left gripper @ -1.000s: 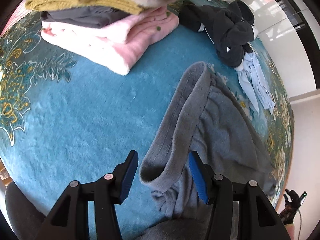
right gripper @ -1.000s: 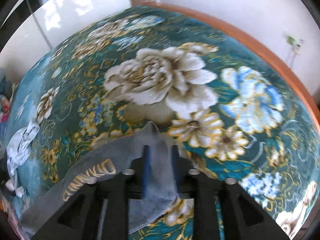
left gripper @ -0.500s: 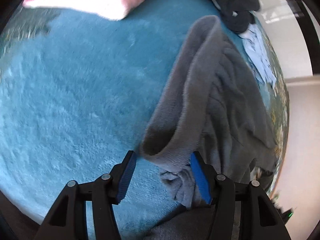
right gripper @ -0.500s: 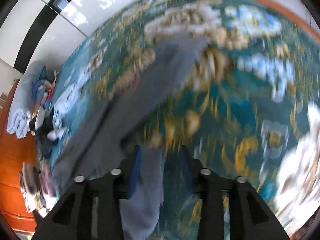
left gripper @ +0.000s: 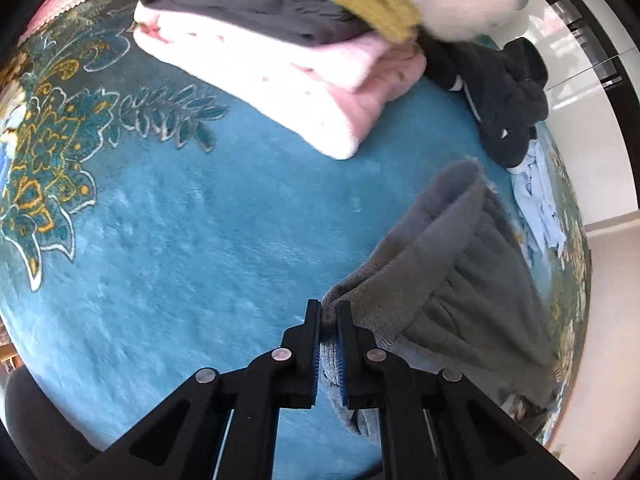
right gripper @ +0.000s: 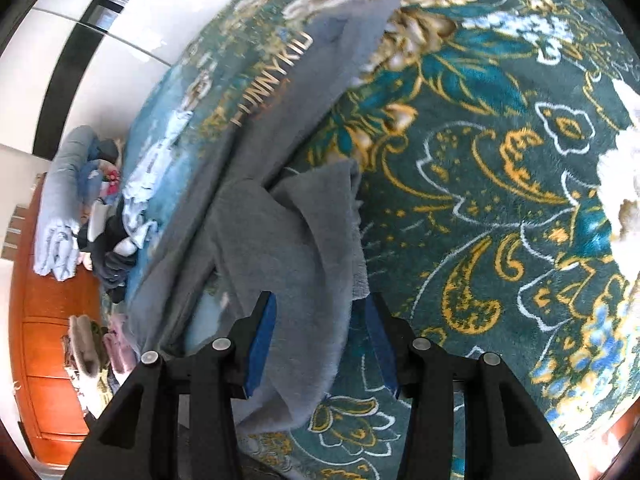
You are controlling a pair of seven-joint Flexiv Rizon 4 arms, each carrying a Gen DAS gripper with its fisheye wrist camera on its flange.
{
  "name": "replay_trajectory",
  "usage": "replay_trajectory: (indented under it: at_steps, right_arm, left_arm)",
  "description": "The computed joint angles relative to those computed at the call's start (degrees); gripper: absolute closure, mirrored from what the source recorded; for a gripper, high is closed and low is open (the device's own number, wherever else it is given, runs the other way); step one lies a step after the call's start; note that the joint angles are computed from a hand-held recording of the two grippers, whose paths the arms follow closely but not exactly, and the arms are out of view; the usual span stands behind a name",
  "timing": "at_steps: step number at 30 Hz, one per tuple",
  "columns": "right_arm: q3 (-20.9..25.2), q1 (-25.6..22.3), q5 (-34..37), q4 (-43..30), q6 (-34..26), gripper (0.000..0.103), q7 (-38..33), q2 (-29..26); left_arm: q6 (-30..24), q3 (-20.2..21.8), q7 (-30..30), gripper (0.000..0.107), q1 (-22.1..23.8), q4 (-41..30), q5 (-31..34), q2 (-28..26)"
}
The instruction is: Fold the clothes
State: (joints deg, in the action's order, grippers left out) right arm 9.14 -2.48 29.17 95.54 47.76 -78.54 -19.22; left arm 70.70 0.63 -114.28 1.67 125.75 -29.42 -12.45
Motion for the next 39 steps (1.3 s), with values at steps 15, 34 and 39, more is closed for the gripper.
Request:
replay_trajectory:
  at_steps: [15, 34, 39]
  right_arm:
    - [2.36, -4.56, 13.06, -8.76, 4.75, 0.056, 4.75, -9.93]
    - [3.76, 9.58, -8.15, -0.12, 6.29, 0.095, -7.05, -0.21]
    - [5.33, 7.31, -2.20, 2.02, 3.90, 0.089, -7.39, -0.89]
  left_arm:
    - [4.08, -2.39, 4.41, 0.098, -2.02, 3.96, -8.17, 2.79]
    - [4.17, -2.85, 13.99, 0.098, -3.49, 5.36, -16.95, 4.58]
    - [4.09, -2.67, 14.01, 0.097, -3.75, 5.27, -17.29, 4.05]
